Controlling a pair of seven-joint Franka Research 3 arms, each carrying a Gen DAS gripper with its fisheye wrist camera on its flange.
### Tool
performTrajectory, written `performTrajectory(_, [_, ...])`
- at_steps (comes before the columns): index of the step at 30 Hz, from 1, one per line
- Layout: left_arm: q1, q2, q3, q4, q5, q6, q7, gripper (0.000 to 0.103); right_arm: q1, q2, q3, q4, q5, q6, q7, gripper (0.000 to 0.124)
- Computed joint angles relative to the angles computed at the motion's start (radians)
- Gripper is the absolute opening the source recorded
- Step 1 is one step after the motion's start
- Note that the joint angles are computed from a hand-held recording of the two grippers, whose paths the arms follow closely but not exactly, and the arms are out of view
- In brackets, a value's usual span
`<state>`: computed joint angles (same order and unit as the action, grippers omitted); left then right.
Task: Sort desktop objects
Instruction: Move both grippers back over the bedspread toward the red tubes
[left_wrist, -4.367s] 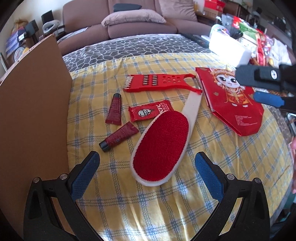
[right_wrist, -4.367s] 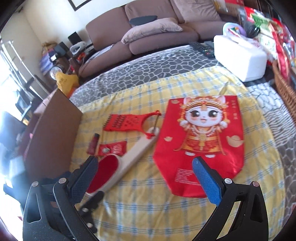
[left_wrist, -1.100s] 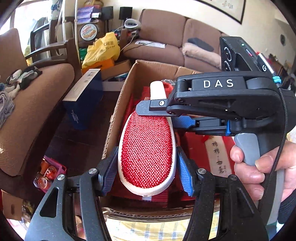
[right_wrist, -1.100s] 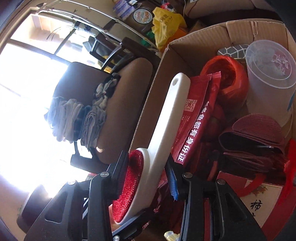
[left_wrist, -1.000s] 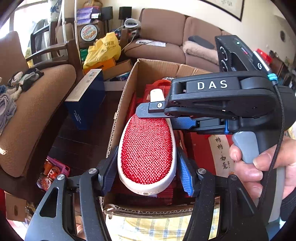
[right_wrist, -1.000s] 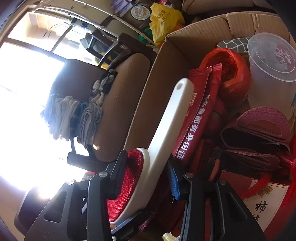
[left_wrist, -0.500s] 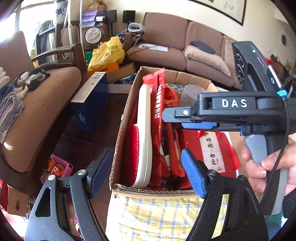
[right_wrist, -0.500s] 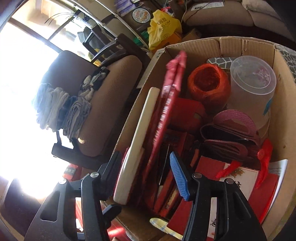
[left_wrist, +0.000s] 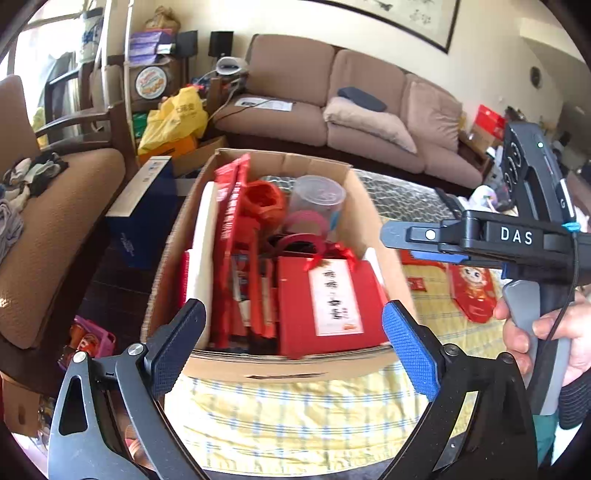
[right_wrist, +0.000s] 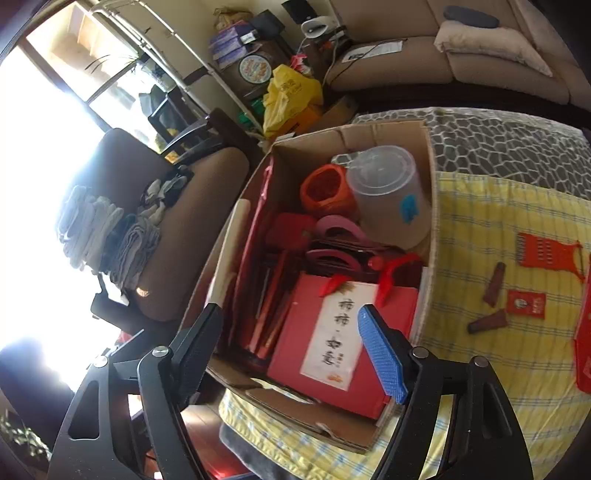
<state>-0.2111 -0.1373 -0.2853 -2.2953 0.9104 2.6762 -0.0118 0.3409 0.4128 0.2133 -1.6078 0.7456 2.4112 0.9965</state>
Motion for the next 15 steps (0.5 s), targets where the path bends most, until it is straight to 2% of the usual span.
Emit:
performTrajectory(1, [-0.006,0.016,-0.008,0.02,0.003,-0.004,0.001,0.103,-0.01,-0.021,-0.007,-0.029,0.005,0.014,-0.009,0.082])
performTrajectory(6, [-0.06,0.125,-0.021,0.142,0.012,-0.04,0.04,0.103,-0.048,-0.08,-0.047,-0.121,0.0,0.067,-0.023,0.084])
performTrajectory(10, [-0.121,0.231,-0.005,0.248,0.023,-0.05,0.074,0.103,-0.074,-0.11,-0.077,-0.186,-0.024,0.121,-0.023,0.085])
performTrajectory(15, [-0.203,0.361,0.029,0.381,0.028,-0.065,0.139,0.103,-0.123,-0.102,-0.092,-0.216,-0.01,0.145,-0.029,0.085])
